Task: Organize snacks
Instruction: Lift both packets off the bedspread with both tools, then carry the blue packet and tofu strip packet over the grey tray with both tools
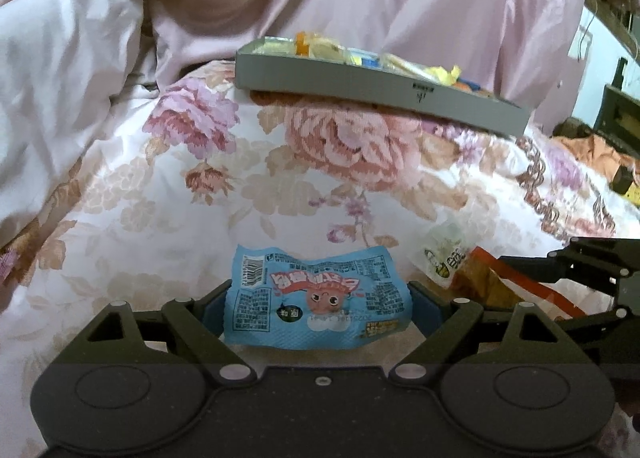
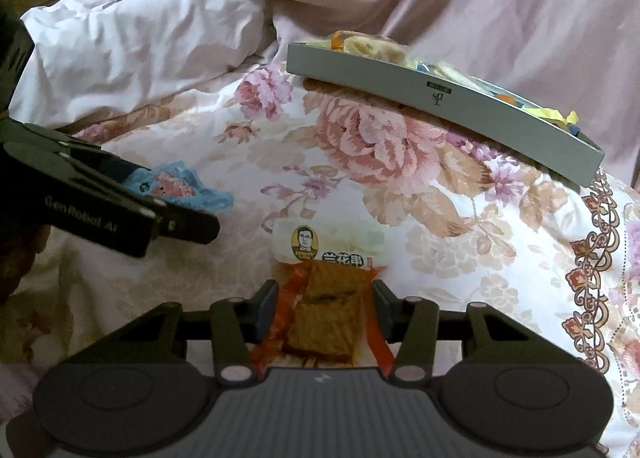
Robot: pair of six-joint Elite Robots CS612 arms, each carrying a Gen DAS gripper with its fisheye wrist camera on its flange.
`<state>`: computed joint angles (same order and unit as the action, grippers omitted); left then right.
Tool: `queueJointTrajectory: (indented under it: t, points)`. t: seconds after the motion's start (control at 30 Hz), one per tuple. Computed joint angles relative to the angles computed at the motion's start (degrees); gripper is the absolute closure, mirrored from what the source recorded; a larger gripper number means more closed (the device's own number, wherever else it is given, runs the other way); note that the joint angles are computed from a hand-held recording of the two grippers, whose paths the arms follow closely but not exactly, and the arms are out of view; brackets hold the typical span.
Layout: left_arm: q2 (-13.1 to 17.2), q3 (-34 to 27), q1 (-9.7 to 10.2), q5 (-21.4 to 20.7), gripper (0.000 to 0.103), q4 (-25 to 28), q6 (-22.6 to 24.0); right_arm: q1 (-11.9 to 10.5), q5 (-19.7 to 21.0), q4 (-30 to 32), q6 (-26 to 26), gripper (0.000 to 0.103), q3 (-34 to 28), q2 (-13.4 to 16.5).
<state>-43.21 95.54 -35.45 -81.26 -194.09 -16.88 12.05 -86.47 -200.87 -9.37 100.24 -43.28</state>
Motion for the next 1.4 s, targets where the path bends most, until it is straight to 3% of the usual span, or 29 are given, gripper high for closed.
queueJointTrajectory:
  t: [0.8,1.13,1.4]
  points:
    - [1.54,-2.95,-0.91,2.41,0.014,-7.15,1.73,0.11,-3.72,-10.75,-9.05,0.049,-0.27,0.86]
    - [2.95,-9.53,-1.09,4.56,0.014,-6.2,5.39,-1.51,-3.63,-15.51,-12.21,0.049,-1.75,0.82]
    - [5.86,-18.09,-0.49,5.06,0.014,-4.29,8.05,-2.94,-4.15,-17.71,-14.81,0.049,-5.45,1.3]
